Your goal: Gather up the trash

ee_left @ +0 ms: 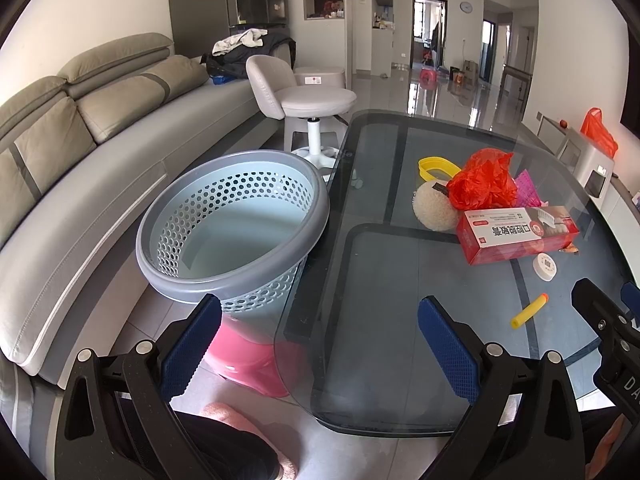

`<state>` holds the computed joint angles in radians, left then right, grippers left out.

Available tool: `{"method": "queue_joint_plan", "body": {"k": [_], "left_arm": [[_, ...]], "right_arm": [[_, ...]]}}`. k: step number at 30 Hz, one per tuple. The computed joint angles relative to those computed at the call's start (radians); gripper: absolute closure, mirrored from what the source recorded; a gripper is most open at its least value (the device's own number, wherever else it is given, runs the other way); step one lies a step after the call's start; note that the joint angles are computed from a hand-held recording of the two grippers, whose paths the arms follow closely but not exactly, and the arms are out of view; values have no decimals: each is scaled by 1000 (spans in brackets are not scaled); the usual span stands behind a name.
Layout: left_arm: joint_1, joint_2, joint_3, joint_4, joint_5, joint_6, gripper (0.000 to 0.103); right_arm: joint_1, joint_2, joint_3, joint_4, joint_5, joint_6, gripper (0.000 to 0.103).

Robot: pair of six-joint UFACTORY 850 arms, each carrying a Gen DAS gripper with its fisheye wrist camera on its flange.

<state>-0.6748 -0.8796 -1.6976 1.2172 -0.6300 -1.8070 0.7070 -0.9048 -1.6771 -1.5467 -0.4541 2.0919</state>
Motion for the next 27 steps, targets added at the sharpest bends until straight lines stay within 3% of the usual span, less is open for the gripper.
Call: {"method": "queue_joint_plan", "body": {"k": [27], "left_arm": [[-2, -2, -6, -4, -5, 7, 6]], "right_arm": [[-1, -1, -3, 4, 0, -4, 8]]}}
